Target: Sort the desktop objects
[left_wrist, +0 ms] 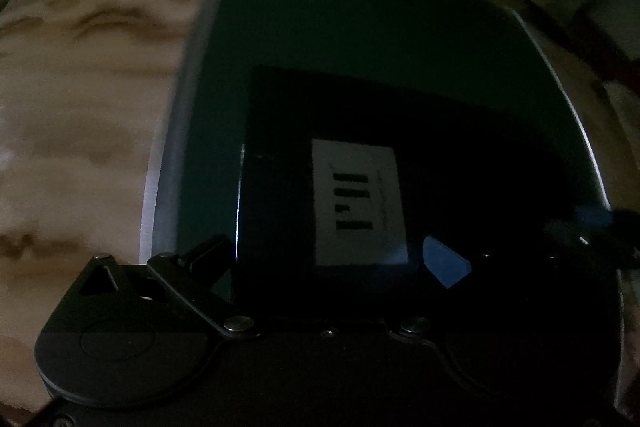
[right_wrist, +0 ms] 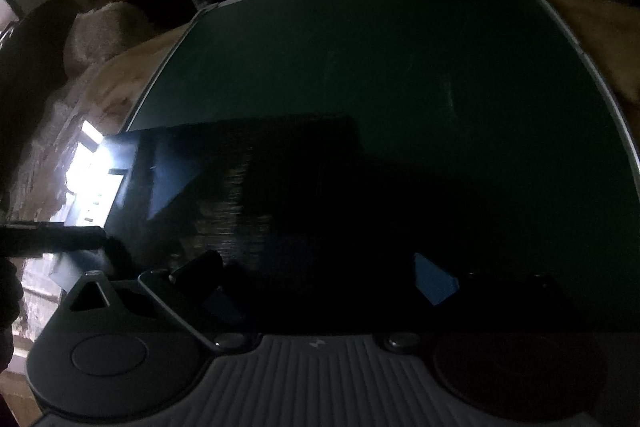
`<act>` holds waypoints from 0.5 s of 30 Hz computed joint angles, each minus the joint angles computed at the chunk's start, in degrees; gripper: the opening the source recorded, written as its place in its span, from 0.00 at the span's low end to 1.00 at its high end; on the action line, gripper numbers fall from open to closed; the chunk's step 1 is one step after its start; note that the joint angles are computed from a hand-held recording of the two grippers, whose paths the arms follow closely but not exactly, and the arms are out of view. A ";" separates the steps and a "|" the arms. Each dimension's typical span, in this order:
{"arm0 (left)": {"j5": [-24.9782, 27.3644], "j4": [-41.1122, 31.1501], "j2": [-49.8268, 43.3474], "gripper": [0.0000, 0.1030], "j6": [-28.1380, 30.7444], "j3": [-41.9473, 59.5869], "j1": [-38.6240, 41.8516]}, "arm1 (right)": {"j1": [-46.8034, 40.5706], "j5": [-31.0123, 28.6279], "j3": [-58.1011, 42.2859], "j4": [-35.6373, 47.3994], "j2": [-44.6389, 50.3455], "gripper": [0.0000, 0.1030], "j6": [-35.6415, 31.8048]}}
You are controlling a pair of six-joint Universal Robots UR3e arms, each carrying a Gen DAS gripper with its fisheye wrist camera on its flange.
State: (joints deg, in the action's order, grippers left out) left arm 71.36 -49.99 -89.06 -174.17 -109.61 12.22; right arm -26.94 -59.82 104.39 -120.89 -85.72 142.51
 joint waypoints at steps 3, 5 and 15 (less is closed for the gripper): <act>2.04 0.95 -1.25 1.00 -1.67 1.19 -4.46 | -0.66 -0.69 2.30 -2.91 -1.60 1.00 -1.34; 2.30 1.52 -1.88 1.00 -2.92 1.54 -5.30 | -1.97 -0.58 2.26 -2.31 -1.93 1.00 -2.00; 2.95 1.73 -3.20 1.00 -4.79 2.60 -7.39 | -9.34 1.88 0.40 1.28 0.09 1.00 -2.22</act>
State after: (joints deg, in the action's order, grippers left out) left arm 74.31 -48.26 -92.26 -178.96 -107.01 4.83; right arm -36.28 -57.93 104.79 -119.61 -85.63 140.29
